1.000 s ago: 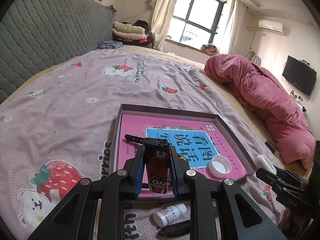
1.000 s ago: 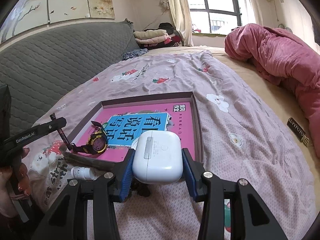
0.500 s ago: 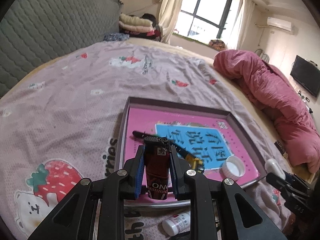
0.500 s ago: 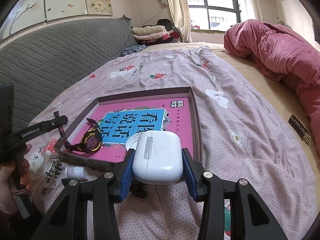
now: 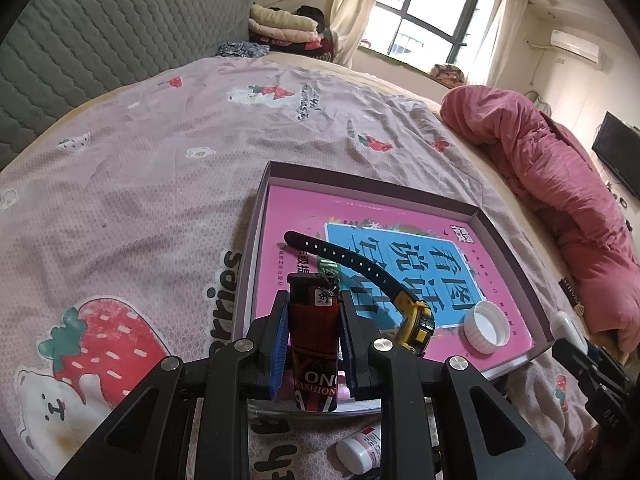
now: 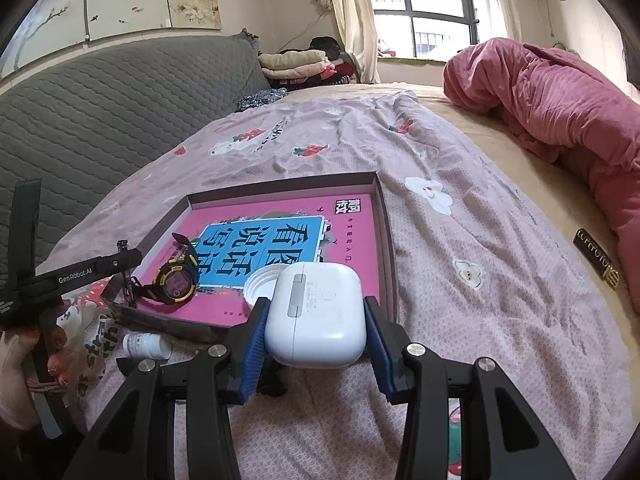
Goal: Organize rigid objects
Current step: 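Lift the earbud case with right gripper while left gripper carries the lighter over the tray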
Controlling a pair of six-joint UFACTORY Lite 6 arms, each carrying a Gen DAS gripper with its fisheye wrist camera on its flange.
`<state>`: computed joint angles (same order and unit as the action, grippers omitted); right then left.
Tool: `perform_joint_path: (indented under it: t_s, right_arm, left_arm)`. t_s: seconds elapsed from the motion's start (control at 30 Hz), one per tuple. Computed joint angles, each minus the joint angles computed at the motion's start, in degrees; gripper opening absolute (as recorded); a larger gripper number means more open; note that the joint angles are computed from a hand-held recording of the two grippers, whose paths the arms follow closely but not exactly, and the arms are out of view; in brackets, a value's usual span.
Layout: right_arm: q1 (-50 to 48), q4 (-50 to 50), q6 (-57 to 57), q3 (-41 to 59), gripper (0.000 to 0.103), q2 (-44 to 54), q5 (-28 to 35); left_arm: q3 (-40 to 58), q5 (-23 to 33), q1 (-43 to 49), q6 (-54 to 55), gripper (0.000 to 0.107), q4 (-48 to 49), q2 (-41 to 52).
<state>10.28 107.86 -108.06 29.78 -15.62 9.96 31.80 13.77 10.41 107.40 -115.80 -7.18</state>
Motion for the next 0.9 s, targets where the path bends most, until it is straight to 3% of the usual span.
perform_joint_path:
  t_s: [0.47, 0.73, 0.9]
  right_arm:
    - [0.6, 11.5, -12.7, 3.1, 0.042, 5.6, -0.8]
    - [0.3, 14.8, -15.9, 5.9, 0.041, 10.3, -1.3]
    - [1.2, 24.3, -25.8, 6.2, 0.041, 11.2, -1.7]
  left_arm:
    - [1.1, -0.5, -1.2, 1.5, 0.023, -1.5, 2.7]
    - [1.7, -0.3, -1.1, -2.8, 0.024, 2.7, 3.5]
    - [1.8, -0.4, -1.2, -2.5, 0.023, 2.4, 3.8]
